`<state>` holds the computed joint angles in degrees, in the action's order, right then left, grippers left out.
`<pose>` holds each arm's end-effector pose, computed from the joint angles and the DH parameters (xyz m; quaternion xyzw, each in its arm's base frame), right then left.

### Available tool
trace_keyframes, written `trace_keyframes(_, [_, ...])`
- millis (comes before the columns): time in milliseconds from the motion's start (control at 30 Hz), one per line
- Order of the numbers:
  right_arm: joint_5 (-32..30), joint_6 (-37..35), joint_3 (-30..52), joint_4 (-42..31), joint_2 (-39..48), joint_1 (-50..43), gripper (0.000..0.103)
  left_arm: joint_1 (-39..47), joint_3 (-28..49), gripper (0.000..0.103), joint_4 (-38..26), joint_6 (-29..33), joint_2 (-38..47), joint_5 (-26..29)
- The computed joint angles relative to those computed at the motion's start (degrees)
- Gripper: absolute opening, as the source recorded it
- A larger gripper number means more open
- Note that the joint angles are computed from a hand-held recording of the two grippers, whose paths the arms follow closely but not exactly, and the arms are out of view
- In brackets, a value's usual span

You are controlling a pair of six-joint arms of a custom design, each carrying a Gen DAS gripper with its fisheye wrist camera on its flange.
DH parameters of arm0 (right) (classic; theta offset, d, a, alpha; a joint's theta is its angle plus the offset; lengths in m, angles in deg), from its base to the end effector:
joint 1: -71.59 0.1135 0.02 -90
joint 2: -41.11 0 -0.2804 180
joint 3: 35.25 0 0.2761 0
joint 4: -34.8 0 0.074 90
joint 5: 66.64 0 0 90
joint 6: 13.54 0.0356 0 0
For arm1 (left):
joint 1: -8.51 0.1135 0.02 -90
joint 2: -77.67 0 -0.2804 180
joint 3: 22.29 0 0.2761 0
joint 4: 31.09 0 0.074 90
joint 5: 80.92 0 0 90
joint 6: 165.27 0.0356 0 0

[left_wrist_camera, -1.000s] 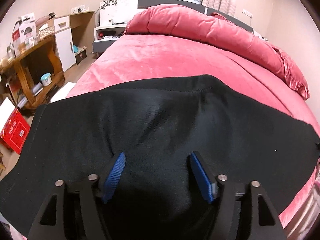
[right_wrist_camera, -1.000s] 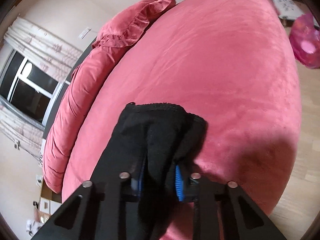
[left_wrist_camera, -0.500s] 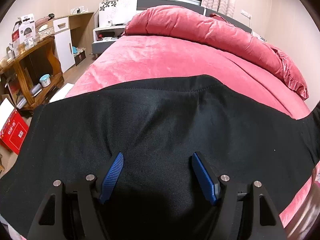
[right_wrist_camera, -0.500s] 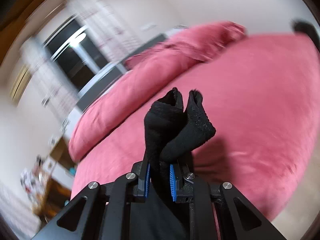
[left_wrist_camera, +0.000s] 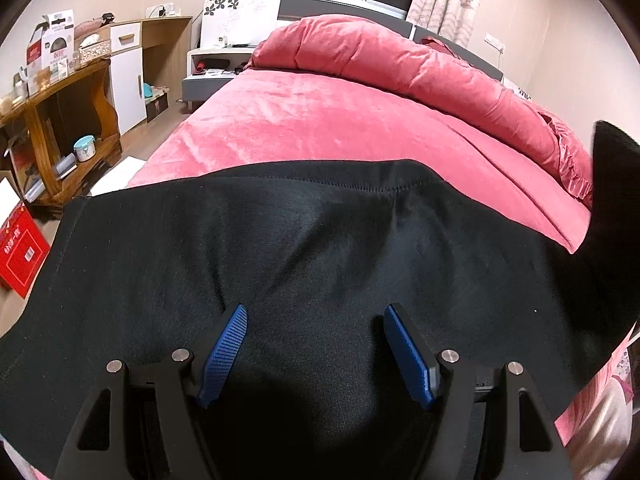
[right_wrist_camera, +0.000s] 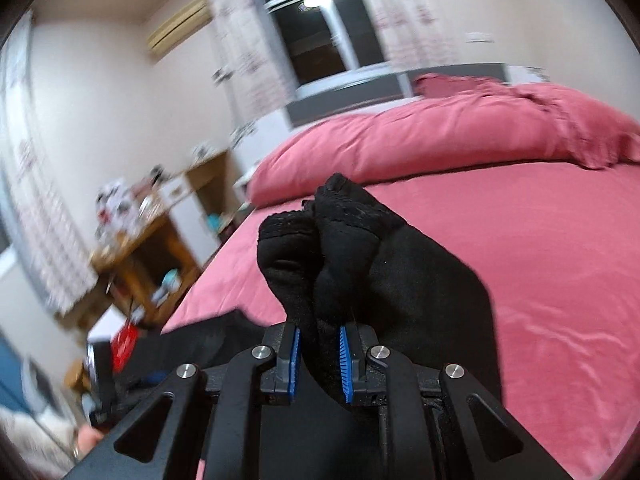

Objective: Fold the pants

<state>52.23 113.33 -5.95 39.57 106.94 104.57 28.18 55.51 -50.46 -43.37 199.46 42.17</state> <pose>0.1910 0.1034 0.1496 0.1500 0.8414 0.0913 0.5111 0.3954 0.1207 0.0673 0.1646 0.9205 -0.1534 0.3194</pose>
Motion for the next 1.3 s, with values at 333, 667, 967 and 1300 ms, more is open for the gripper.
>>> trace_keyframes(333, [-8.76, -3.11, 11.16, 9.05, 26.81, 4.15, 0.016, -0.09, 0.00, 0.072, -0.15, 0.03, -0.02, -0.18])
trace_keyframes(667, [-17.51, -3.76, 20.86, 4.43, 45.74, 3.03, 0.044, 0.00, 0.37, 0.072, -0.54, 0.21, 0.27, -0.08])
trace_keyframes(967, [-14.84, -6.33, 3.84, 27.89, 36.10, 1.68, 0.048, 2.45, 2.89, 0.071, -4.61, -3.64, 0.02, 3.52])
trace_keyframes(1300, [-4.10, -11.34, 6.25, 29.90, 51.90, -5.12, 0.047, 5.93, 3.29, 0.071, -2.06, -10.48, -1.93, 2.59])
